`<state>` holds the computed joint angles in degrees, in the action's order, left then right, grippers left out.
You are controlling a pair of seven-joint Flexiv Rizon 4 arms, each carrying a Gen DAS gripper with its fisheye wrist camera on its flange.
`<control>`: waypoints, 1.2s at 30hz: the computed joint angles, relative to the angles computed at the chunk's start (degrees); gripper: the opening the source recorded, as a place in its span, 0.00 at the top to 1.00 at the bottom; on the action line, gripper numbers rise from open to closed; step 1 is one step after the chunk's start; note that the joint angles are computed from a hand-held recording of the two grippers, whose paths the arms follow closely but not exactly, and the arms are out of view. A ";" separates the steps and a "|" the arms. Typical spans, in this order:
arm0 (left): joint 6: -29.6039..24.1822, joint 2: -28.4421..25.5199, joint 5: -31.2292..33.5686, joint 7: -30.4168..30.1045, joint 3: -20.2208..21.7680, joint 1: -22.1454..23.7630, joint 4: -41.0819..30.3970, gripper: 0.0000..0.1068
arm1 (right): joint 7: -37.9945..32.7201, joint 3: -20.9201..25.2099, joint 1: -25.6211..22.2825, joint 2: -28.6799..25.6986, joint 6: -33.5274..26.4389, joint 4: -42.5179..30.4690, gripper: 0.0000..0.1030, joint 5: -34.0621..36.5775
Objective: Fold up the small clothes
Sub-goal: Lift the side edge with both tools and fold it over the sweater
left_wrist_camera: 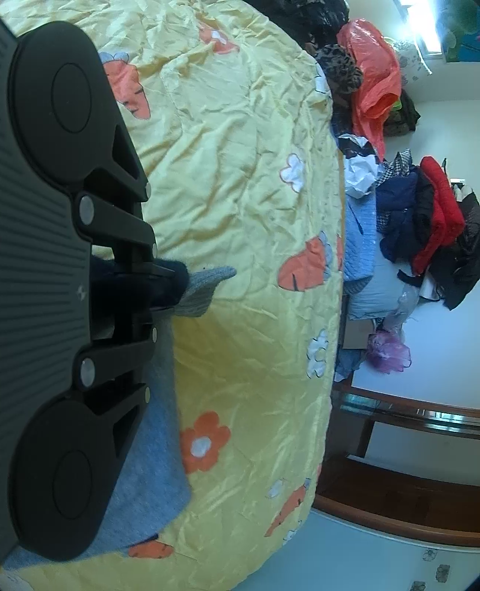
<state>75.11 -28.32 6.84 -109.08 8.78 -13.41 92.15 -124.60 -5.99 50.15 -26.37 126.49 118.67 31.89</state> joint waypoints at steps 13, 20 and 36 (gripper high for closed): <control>-4.77 -3.37 6.66 -5.19 1.61 -6.09 -8.65 0.89 | 8.14 4.94 -9.74 1.16 3.68 3.98 0.89 -5.65; -6.30 -5.87 8.88 -5.66 1.19 -8.28 -13.38 0.89 | 12.32 5.72 -13.56 1.15 4.33 5.45 0.89 -7.66; -11.28 -15.28 9.94 -3.12 0.13 -13.43 -27.19 0.90 | 18.10 4.46 -17.92 0.30 5.55 7.23 0.90 -6.20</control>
<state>63.83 -43.60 16.77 -112.20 8.91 -26.84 64.97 -106.50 -1.53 32.23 -26.07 132.04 125.90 25.68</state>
